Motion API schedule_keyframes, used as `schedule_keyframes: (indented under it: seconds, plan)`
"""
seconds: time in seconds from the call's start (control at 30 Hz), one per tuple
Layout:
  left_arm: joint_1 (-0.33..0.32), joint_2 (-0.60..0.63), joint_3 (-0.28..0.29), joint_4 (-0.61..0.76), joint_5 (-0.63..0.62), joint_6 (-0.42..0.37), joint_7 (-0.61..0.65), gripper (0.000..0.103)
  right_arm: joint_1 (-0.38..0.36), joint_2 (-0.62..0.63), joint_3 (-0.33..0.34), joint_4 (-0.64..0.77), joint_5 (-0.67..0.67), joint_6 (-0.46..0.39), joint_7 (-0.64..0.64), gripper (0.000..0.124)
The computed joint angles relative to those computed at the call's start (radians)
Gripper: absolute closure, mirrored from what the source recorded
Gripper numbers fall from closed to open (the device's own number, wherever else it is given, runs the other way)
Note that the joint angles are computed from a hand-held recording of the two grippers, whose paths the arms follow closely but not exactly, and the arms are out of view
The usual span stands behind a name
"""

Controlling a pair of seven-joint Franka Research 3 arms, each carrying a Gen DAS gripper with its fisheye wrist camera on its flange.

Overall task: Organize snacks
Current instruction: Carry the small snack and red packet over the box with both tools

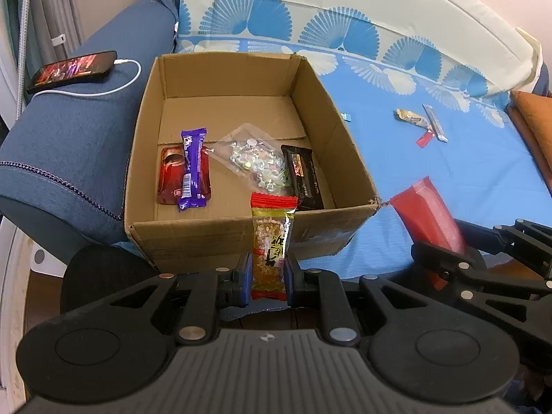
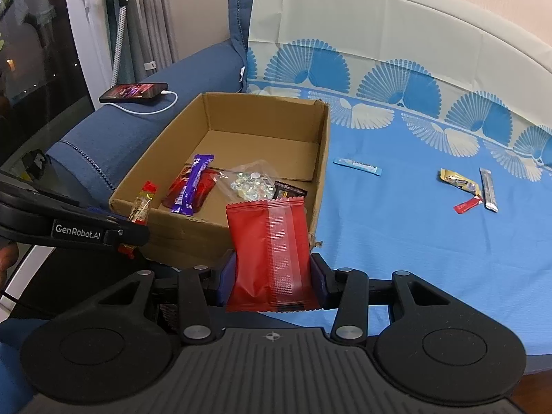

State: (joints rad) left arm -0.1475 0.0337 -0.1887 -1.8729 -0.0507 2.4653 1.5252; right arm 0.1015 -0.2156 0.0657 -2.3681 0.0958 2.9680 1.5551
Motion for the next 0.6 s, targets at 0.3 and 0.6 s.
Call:
schedule_keyframes:
  seconds: [0.3, 0.6]
  plan:
    - [0.008, 0.037, 0.001, 0.044, 0.01, -0.016, -0.017, 0.082, -0.015, 0.048, 0.004, 0.051, -0.047, -0.003, 0.025, 0.076]
    - [0.022, 0.101, -0.004, 0.136, 0.005, -0.026, -0.023, 0.082, 0.002, 0.118, -0.012, 0.144, -0.085, -0.037, 0.039, 0.076]
